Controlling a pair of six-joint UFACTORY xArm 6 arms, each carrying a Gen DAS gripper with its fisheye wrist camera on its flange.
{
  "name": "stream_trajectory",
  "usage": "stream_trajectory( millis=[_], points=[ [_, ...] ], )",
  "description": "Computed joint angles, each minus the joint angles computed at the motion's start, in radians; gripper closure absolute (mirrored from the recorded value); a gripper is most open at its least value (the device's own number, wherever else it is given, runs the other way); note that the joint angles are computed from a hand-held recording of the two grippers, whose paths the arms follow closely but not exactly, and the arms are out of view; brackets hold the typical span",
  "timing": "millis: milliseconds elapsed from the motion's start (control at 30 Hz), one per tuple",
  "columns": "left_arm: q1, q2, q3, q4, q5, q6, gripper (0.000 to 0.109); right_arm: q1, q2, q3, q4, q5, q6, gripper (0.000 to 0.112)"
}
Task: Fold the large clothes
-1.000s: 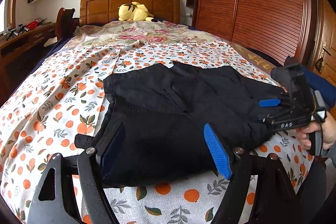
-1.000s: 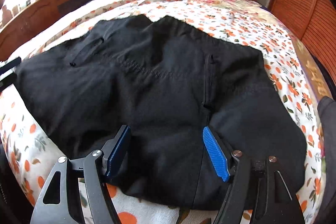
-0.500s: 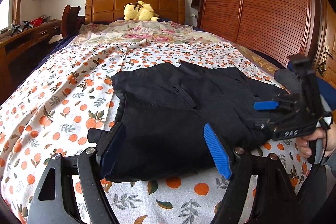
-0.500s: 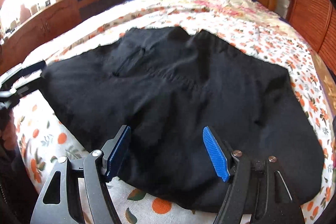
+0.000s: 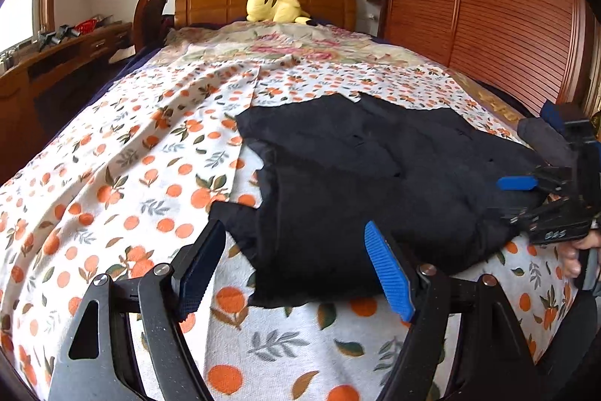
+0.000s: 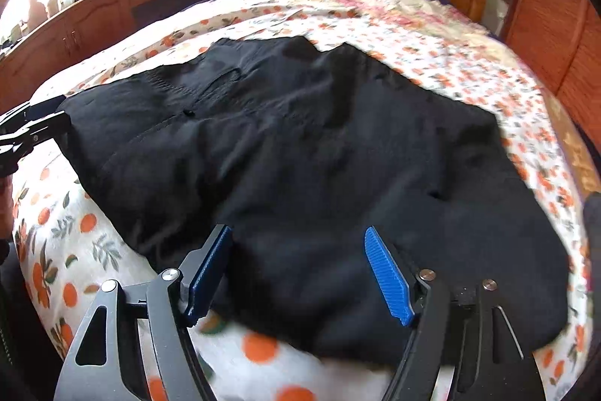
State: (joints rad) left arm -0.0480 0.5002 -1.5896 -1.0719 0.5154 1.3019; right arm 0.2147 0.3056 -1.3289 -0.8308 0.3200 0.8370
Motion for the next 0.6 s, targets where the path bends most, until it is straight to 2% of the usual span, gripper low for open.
stream_trajectory(
  millis=[167,400,600],
  points=[
    [0.013,0.011,-0.002,0.035,0.015,-0.019,0.031,-0.027,-0.13,0.107,-0.225,0.069,0.204,0.038],
    [0.037,0.018,0.002,0.055,0.05,-0.059,0.031,-0.1,-0.262,0.241,-0.227,0.079,0.295,0.037],
    [0.044,0.023,-0.001,0.045,0.065,-0.067,0.031,-0.123,-0.296,0.29,-0.262,0.116,0.391,0.037]
  ],
)
